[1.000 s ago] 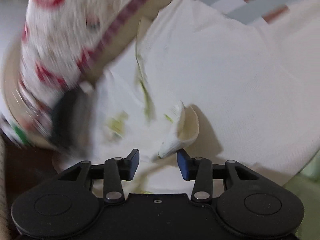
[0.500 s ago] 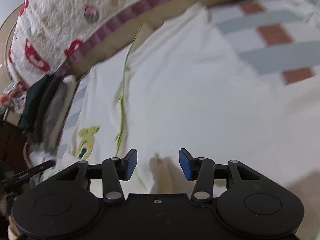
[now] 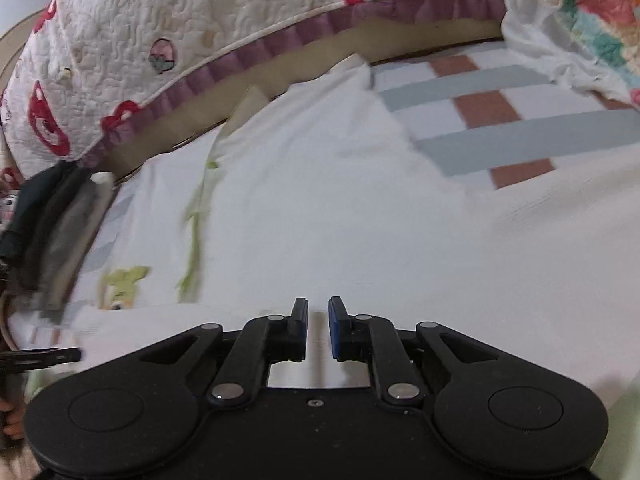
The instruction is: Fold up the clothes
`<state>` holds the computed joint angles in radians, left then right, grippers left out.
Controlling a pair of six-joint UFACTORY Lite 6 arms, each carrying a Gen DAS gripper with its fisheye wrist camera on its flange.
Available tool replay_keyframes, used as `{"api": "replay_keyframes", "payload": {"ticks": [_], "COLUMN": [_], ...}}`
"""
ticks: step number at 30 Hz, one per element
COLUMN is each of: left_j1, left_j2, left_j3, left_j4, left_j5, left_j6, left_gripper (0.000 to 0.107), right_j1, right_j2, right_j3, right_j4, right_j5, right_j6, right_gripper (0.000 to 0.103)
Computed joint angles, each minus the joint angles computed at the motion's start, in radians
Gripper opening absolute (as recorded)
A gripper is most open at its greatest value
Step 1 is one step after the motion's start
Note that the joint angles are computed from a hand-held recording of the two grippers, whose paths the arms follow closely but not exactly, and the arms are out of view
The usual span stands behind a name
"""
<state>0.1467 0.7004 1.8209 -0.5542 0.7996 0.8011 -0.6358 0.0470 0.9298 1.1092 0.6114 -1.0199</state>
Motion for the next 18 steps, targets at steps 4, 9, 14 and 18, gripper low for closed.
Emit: {"api": "replay_keyframes", "payload": {"ticks": [4, 9, 14, 18], "left_j1": [0.032, 0.014, 0.049, 0.077], "left_j2": [-0.066, 0.037, 0.110, 0.021], "left_j3": [-0.073, 0.063, 0.160, 0.098], "left_j4": [-0.136, 0.009, -0.078, -0.047], "left_j5": [0.010, 0.037, 0.146, 0.111], "left_j6": [0.147, -0.065, -0.036, -0.021], "left_gripper": [0.079, 0.085, 0.016, 0.007], "right_j1": [-0.101, -0.126, -0.122, -0.055], "right_j2": [0.069, 0.053, 0.046, 0.068], "right_j3": [0.027, -0.017, -0.097, -0.102], "right_j4": [0.067, 0.050, 0.159, 0.209], "right_j5": [0.101, 0.164, 0.228, 0.209], "right_j6": [-0.027, -0.059, -0.169, -0.222], "right_gripper": [0.037, 0.048, 0.050, 0.055]}}
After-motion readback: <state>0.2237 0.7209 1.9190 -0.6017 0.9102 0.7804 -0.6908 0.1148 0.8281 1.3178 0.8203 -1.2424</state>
